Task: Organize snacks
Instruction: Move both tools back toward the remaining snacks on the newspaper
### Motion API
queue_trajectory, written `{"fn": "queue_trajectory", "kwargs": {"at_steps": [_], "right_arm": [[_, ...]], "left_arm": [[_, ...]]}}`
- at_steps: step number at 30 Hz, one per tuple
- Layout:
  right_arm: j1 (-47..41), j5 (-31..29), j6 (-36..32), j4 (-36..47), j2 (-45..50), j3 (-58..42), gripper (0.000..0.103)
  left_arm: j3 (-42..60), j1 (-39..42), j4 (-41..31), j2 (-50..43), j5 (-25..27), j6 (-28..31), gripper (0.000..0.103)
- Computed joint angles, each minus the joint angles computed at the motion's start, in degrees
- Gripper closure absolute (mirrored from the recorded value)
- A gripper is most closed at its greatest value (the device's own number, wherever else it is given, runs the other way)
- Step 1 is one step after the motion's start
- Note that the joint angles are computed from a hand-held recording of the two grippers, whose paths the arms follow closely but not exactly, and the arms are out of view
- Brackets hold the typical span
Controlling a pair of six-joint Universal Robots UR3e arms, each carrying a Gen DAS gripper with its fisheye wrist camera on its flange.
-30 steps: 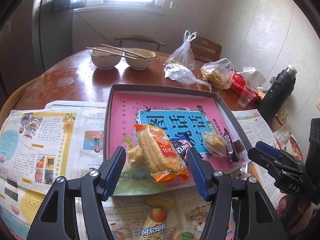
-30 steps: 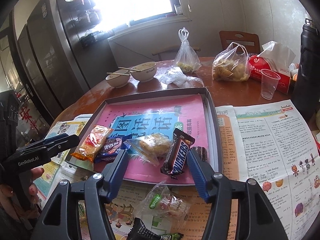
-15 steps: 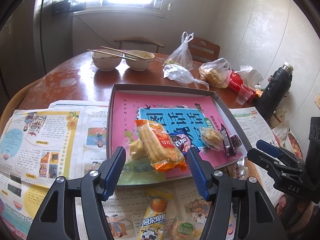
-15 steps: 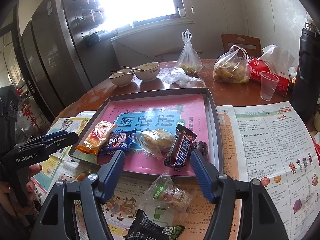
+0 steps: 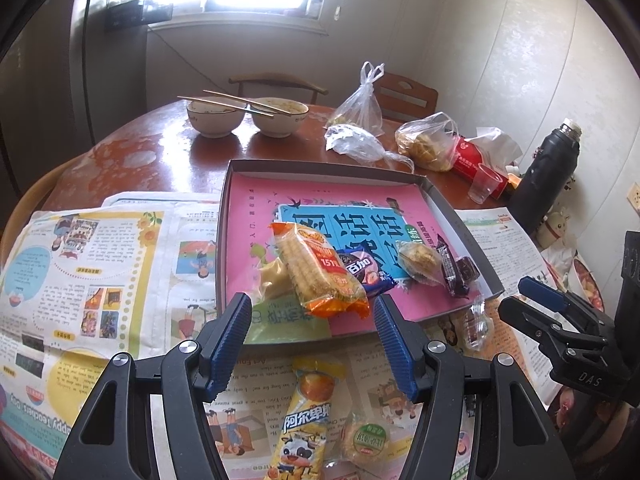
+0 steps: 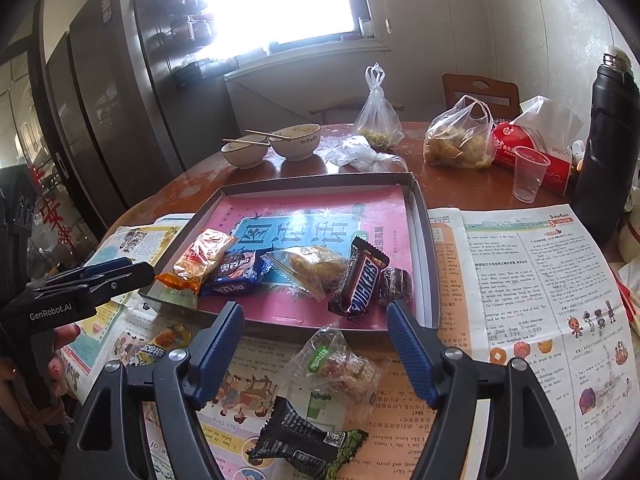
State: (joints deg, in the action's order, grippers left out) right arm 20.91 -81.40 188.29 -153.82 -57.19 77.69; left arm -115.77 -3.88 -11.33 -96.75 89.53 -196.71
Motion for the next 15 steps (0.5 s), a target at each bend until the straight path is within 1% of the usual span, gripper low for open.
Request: {"fn": "queue_trajectory", "kwargs": {"at_steps": [5, 15], "right_arm": [[0.9, -1.4, -0.8, -0.5, -0.8, 1.2, 0.026], [1.9, -2.2, -1.4, -1.9, -1.9, 3.1, 0.022]], "left_arm": [[-1.1, -0.3, -0.5, 0.9, 0.8, -0.1, 0.037], [-3.2, -1.0, -0.7, 2.3, 1.4, 0.4, 0.037]]}}
